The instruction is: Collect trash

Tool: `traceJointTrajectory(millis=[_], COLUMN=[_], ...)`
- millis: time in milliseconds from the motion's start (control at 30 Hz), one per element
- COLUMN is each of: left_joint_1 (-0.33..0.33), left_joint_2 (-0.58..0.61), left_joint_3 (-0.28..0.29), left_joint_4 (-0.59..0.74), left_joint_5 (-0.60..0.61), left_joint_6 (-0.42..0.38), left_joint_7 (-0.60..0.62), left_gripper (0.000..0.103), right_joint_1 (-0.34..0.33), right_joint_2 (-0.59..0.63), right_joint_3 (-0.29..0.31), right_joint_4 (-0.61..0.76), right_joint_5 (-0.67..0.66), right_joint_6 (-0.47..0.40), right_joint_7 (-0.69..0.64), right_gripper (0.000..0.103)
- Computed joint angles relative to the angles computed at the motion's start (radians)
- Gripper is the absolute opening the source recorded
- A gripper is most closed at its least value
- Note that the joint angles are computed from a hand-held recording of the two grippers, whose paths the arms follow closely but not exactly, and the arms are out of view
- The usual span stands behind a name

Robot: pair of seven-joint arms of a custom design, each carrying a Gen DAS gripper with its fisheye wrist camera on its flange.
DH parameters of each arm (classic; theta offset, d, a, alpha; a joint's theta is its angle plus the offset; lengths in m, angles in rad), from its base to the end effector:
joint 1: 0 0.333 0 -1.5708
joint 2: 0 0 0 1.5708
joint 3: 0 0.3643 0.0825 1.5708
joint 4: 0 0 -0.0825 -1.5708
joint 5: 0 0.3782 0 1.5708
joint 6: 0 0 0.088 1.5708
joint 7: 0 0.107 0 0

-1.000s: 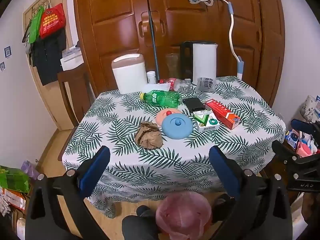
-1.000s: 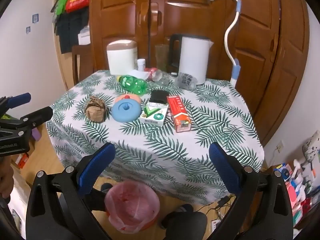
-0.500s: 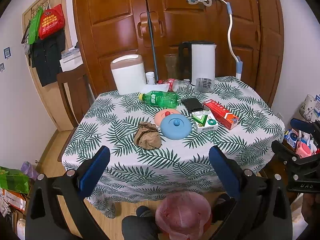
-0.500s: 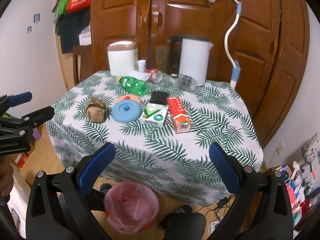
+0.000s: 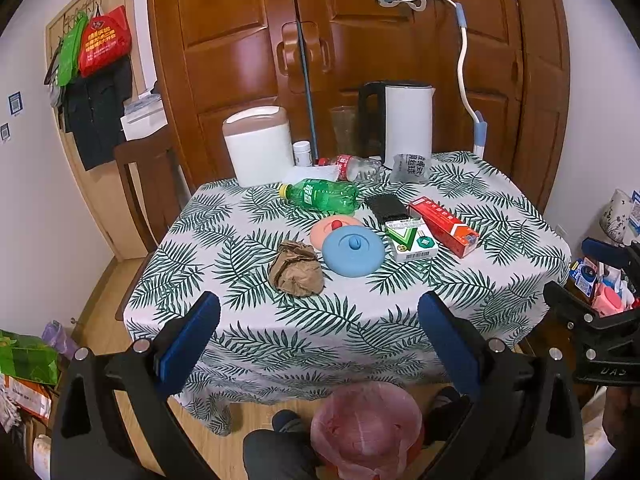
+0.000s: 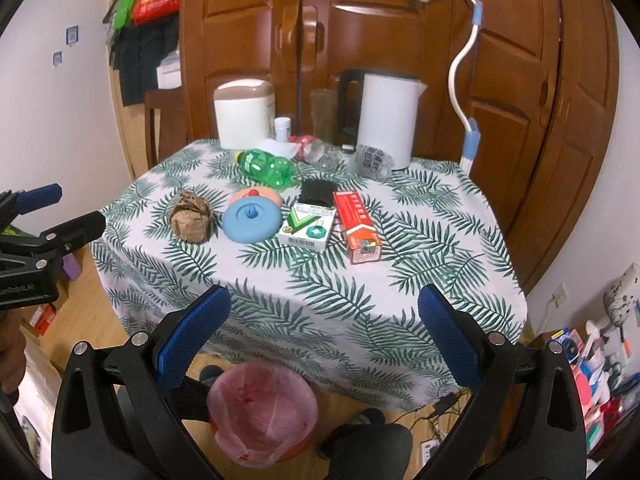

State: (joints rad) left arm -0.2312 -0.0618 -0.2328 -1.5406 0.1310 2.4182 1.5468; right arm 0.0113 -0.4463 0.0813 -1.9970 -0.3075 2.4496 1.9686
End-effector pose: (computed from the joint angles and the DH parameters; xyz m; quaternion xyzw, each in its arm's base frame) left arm 0.5052 -0.2597 0.8255 -0.4537 0.7658 -0.3516 0.2899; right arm 0.4299 0.0524 0.7888 -0.5799 0.6760 -0.3538 0.2857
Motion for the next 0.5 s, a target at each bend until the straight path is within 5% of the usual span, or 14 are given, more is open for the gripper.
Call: traceJointTrajectory(millis=[500], left_joint_1=[0.000], left_joint_2=[0.003], left_joint_3=[0.002], left_joint_4=[-0.006], left_joint_5=[-0.008], left_joint_6=[-0.005], left_joint_7=[-0.002], left_gripper=[0.098], right_joint_1=[-0.001], right_joint_2=[0.001], right_joint_3=[0.001], right_joint_4=[-0.003], right_joint_5=[0.001], right_joint_6=[0.003], right_joint_7=[0.003], right_gripper=[0.097])
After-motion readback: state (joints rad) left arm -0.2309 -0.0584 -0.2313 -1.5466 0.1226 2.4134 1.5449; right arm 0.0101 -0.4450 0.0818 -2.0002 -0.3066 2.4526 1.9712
